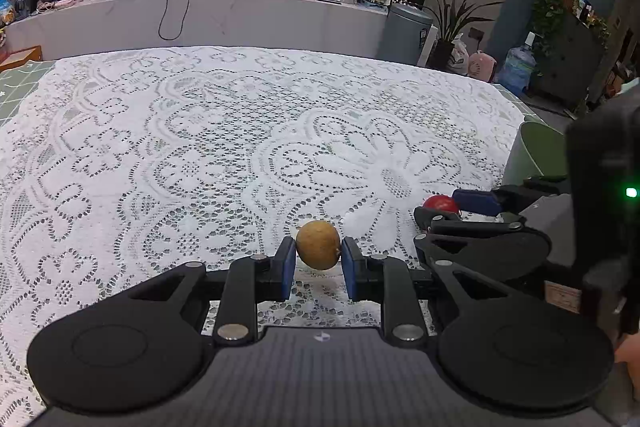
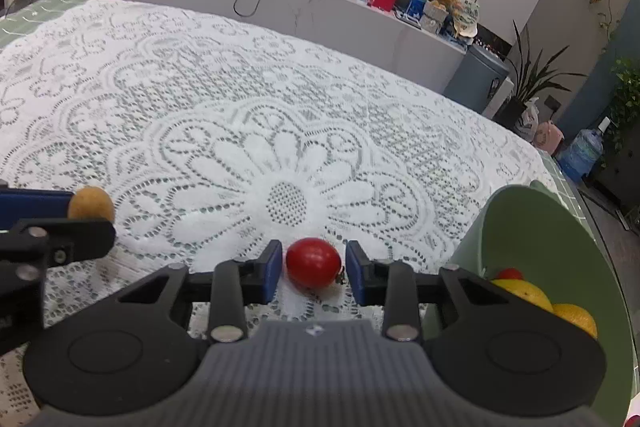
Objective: Organize fruits
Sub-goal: 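Grasp the last brown kiwi with the left tool while the right tool grasps the red tomato, then carry the kiwi and tomato in both tools over the green colander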
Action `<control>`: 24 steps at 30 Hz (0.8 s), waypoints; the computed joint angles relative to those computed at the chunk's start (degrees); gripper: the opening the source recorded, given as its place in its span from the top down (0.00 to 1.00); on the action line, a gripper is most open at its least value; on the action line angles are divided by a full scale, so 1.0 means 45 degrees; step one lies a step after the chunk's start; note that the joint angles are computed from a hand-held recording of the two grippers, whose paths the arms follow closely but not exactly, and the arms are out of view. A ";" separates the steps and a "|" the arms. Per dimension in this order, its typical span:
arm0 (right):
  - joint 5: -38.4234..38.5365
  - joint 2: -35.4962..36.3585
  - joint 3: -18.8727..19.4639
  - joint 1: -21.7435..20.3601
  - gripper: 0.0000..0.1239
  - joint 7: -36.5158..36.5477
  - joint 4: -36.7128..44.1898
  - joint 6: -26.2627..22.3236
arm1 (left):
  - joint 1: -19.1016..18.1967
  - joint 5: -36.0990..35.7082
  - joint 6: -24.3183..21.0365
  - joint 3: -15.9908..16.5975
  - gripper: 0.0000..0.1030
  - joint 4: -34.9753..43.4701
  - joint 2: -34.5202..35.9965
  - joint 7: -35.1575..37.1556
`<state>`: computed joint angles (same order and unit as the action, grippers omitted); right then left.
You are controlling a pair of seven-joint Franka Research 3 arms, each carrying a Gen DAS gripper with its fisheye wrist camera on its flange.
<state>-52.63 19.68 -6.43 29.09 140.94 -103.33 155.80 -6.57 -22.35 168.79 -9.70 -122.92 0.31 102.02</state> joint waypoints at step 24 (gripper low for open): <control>0.0352 -0.1142 -0.0090 -0.0230 0.79 0.1234 -0.1338 0.1832 | -0.0096 0.0143 0.0151 0.0058 0.74 -0.0227 -0.0247 -0.0059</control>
